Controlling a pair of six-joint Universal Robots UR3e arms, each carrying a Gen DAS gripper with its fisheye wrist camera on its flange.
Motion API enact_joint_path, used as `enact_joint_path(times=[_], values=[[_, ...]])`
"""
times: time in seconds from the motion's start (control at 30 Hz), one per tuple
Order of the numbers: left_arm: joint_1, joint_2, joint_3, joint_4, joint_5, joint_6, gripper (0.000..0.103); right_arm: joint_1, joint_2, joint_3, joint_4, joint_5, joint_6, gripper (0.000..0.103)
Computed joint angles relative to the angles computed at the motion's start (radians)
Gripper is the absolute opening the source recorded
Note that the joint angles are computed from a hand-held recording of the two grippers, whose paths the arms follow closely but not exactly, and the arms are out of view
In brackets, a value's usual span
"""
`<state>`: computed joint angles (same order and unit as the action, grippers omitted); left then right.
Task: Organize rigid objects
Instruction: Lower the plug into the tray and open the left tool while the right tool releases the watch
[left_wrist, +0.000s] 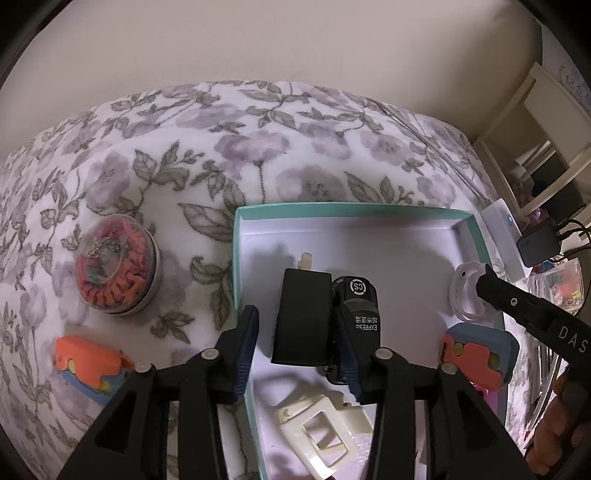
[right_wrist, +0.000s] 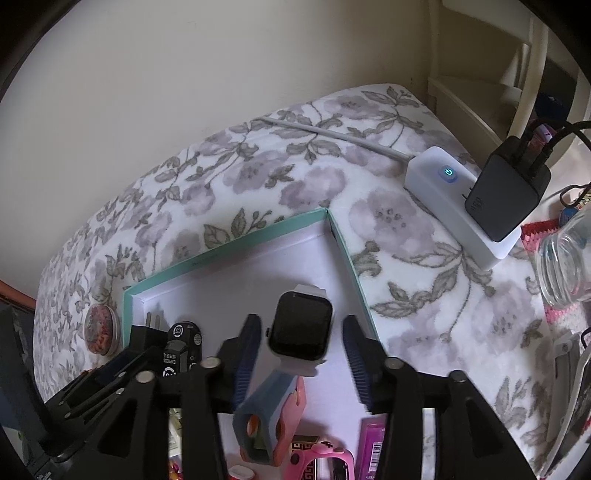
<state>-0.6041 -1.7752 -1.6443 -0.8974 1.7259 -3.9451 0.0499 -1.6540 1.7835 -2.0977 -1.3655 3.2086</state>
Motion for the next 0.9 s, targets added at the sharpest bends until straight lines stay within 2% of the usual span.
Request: enact_joint_path(times=[0.3, 0.4, 0.47, 0.53, 0.57, 0.6, 0.67, 0.83, 0.87, 0.9], values=[[0.006, 0.048, 0.009, -0.040, 0.011, -0.011, 0.046, 0.010, -0.043, -0.020, -0.003, -0.014, 0.008, 0.054], [0.001, 0.069, 0.025, -0.061, 0.038, -0.021, 0.050, 0.029, -0.063, -0.032, -0.016, -0.033, 0.019, 0.062], [-0.003, 0.082, 0.036, -0.078, 0.061, -0.029, 0.050, 0.042, -0.068, -0.043, -0.023, -0.037, 0.023, 0.064], [-0.006, 0.097, 0.044, -0.092, 0.085, -0.040, 0.051, 0.061, -0.067, -0.054, -0.034, -0.038, 0.031, 0.070], [-0.005, 0.104, 0.045, -0.098, 0.093, -0.045, 0.055, 0.069, -0.066, -0.057, -0.038, -0.037, 0.034, 0.072], [-0.003, 0.109, 0.046, -0.104, 0.100, -0.050, 0.067, 0.080, -0.061, -0.064, -0.040, -0.033, 0.039, 0.073], [-0.002, 0.118, 0.045, -0.115, 0.127, -0.066, 0.077, 0.092, -0.058, -0.064, -0.047, -0.028, 0.041, 0.073], [0.015, 0.133, 0.034, -0.155, 0.174, -0.105, 0.078, 0.151, -0.027, -0.071, -0.080, -0.063, 0.053, 0.080], [0.015, 0.134, 0.034, -0.163, 0.182, -0.114, 0.082, 0.164, -0.018, -0.075, -0.085, -0.070, 0.052, 0.080], [0.017, 0.137, 0.032, -0.175, 0.193, -0.122, 0.091, 0.173, -0.012, -0.077, -0.088, -0.072, 0.050, 0.080]])
